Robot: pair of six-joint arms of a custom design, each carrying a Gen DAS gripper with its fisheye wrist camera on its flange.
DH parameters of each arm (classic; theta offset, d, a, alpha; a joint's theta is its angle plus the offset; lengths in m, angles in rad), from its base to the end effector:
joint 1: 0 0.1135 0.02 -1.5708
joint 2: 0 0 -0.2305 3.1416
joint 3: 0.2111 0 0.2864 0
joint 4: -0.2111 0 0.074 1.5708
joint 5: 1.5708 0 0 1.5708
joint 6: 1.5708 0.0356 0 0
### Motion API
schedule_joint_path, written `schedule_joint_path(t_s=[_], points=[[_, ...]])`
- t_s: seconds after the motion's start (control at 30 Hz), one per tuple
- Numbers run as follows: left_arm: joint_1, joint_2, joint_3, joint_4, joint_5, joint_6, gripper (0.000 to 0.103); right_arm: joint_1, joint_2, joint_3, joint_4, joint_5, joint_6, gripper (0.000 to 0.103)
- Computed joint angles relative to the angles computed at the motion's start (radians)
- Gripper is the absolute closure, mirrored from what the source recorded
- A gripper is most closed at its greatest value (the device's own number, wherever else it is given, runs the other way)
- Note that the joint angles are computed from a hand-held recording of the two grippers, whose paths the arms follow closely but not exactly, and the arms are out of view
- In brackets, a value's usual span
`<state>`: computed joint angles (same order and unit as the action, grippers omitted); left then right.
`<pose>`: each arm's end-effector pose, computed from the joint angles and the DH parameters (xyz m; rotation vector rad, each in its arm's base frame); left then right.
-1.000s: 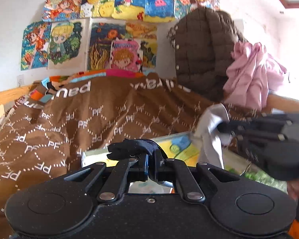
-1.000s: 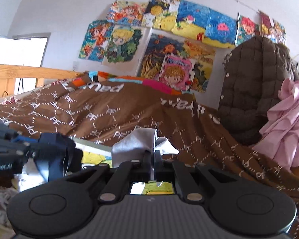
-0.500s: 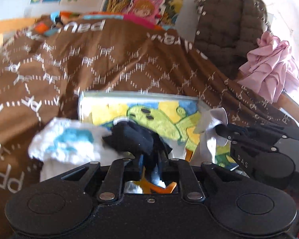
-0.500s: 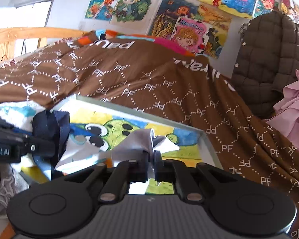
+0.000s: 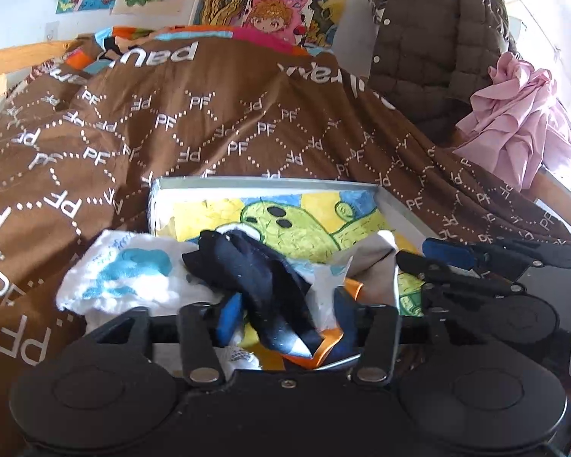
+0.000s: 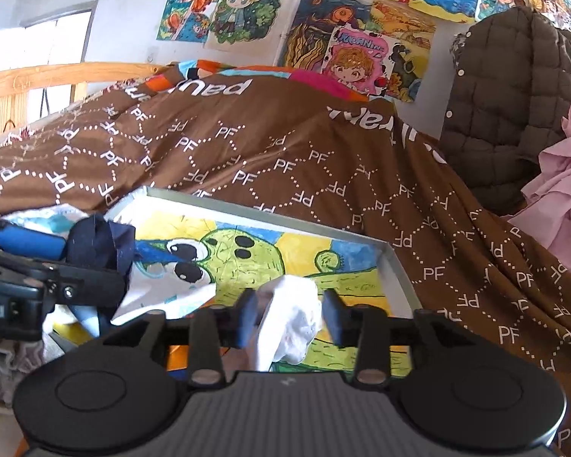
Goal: Organize soft objects
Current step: 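Open both tools to drop the navy and grey cloths into the tray, then move both open tools back toward the pile of soft items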
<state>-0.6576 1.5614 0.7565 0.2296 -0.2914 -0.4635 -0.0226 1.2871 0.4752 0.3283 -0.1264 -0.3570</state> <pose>0.2800 -0.2033 0.1249 0.0374 2.1388 -0.3510 0.2885 -0.0020 0.1221 -0.4185 2.0087 -0.1064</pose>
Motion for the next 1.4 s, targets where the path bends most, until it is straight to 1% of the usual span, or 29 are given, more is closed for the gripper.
schedule_joint_path(t_s=[0.03, 0.1, 0.13, 0.17, 0.2, 0.23, 0.3, 0.33, 0.4, 0.43, 0.5, 0.57, 0.77, 0.9, 0.97, 1.13, 1.23, 1.33, 1.37, 1.4], points=[[-0.008, -0.011, -0.004, -0.001, -0.016, 0.002, 0.031, -0.007, -0.019, -0.004, -0.011, -0.007, 0.004, 0.052], [-0.025, -0.041, -0.012, -0.013, -0.056, 0.010, 0.027, -0.022, -0.067, -0.014, -0.040, -0.023, 0.017, 0.044], [-0.031, -0.058, -0.015, -0.024, -0.072, 0.010, 0.026, -0.033, -0.098, -0.020, -0.059, -0.035, 0.027, 0.042], [-0.037, -0.075, -0.020, -0.035, -0.084, 0.007, 0.025, -0.042, -0.127, -0.024, -0.079, -0.046, 0.036, 0.038], [-0.042, -0.097, -0.027, -0.045, -0.097, 0.000, 0.021, -0.055, -0.159, -0.032, -0.097, -0.060, 0.045, 0.033], [-0.049, -0.122, -0.037, -0.054, -0.116, -0.009, 0.016, -0.069, -0.196, -0.042, -0.117, -0.078, 0.052, 0.031], [-0.067, -0.172, -0.056, -0.070, -0.157, -0.022, 0.010, -0.097, -0.267, -0.054, -0.163, -0.110, 0.064, 0.021], [-0.081, -0.198, -0.066, -0.079, -0.184, -0.025, 0.007, -0.108, -0.310, -0.064, -0.186, -0.120, 0.073, 0.017], [-0.111, -0.245, -0.079, -0.105, -0.240, -0.030, 0.002, -0.139, -0.392, -0.082, -0.231, -0.163, 0.086, 0.010], [-0.126, -0.265, -0.082, -0.121, -0.266, -0.035, 0.001, -0.158, -0.433, -0.087, -0.260, -0.192, 0.090, 0.008], [-0.157, -0.304, -0.088, -0.151, -0.313, -0.047, 0.001, -0.194, -0.505, -0.095, -0.310, -0.242, 0.103, 0.003], [-0.187, -0.343, -0.093, -0.194, -0.358, -0.068, 0.001, -0.232, -0.577, -0.103, -0.360, -0.288, 0.116, 0.000], [-0.310, -0.436, -0.095, -0.342, -0.556, -0.173, 0.001, -0.355, -0.785, -0.133, -0.515, -0.441, 0.119, 0.000], [-0.398, -0.461, -0.078, -0.443, -0.674, -0.240, 0.001, -0.457, -0.952, -0.164, -0.646, -0.552, 0.100, 0.000], [-0.448, -0.458, -0.059, -0.510, -0.730, -0.304, 0.001, -0.507, -1.021, -0.174, -0.709, -0.611, 0.084, 0.000], [-0.570, -0.409, 0.021, -0.729, -0.835, -0.533, 0.001, -0.684, -1.171, -0.186, -0.882, -0.796, 0.017, 0.000], [-0.637, -0.363, 0.078, -0.868, -0.886, -0.658, 0.001, -0.812, -1.199, -0.172, -0.995, -0.918, -0.056, 0.000], [-0.701, -0.299, 0.145, -1.040, -0.933, -0.827, 0.001, -0.940, -1.162, -0.135, -1.140, -1.034, -0.191, 0.000], [-0.716, -0.281, 0.162, -1.086, -0.941, -0.875, 0.001, -0.977, -1.135, -0.116, -1.195, -1.066, -0.254, 0.000], [-0.737, -0.252, 0.189, -1.156, -0.954, -0.950, 0.001, -1.020, -1.105, -0.095, -1.266, -1.100, -0.337, 0.000]])
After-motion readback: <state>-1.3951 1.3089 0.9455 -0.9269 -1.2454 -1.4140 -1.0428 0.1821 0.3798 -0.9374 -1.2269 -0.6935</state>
